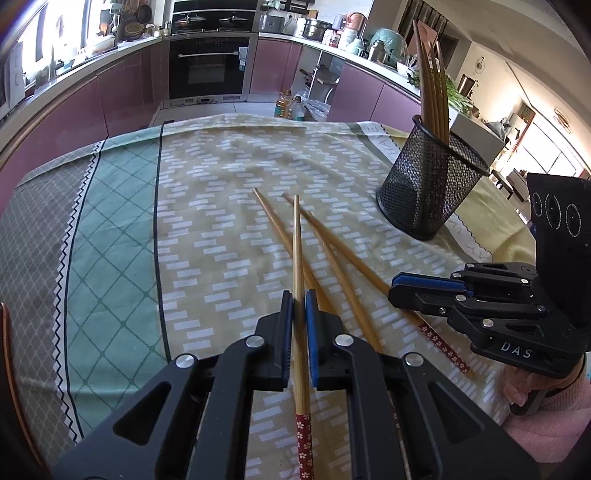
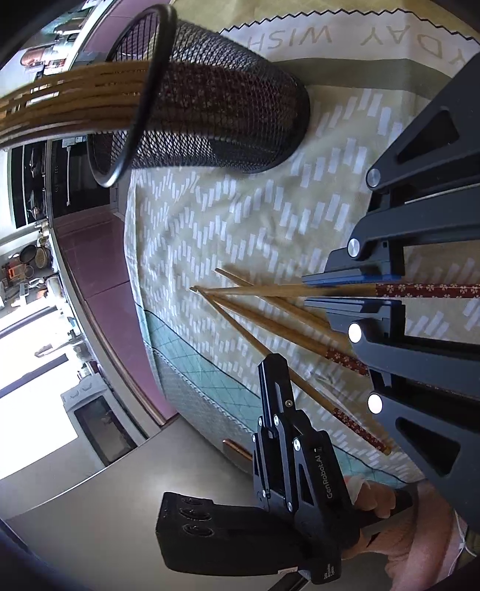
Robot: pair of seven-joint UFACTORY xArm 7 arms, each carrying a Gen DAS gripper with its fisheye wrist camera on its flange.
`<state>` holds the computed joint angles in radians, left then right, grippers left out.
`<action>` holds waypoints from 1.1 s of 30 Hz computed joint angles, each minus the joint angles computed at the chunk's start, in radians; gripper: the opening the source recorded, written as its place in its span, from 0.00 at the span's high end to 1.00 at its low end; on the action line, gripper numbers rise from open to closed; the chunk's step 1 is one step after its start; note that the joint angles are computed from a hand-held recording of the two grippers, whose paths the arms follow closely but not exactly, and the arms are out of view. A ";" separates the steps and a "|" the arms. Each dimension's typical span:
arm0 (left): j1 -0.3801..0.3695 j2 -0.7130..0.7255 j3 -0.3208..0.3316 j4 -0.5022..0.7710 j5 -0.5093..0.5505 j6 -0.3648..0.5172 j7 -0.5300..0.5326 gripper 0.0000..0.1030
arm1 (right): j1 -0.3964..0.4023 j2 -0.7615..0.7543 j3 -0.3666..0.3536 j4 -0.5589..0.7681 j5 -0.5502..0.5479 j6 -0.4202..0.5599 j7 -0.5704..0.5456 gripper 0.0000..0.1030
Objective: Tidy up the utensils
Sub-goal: 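Lift and lower the left gripper's chopstick into the holder while the right gripper inserts its own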
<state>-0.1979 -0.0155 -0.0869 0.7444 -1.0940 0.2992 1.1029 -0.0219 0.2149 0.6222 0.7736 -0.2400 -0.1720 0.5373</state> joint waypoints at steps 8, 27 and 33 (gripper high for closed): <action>0.011 0.042 -0.014 0.024 0.063 0.005 -0.024 0.92 | 0.222 0.020 -0.201 0.057 0.095 0.046 -0.089 0.92; -0.009 -0.120 0.040 0.030 -0.096 0.180 0.135 0.93 | -0.050 -0.184 -0.028 -0.093 -0.141 -0.149 0.126 0.94; -0.020 -0.195 0.081 0.033 -0.151 0.268 0.191 0.93 | 0.001 -0.265 -0.113 -0.143 -0.131 -0.205 0.136 0.94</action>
<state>-0.2175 -0.2103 -0.0062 0.7774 -1.2452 0.5672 1.2939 -0.0209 -0.0505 0.5091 0.6308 -0.3708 -0.3772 0.6734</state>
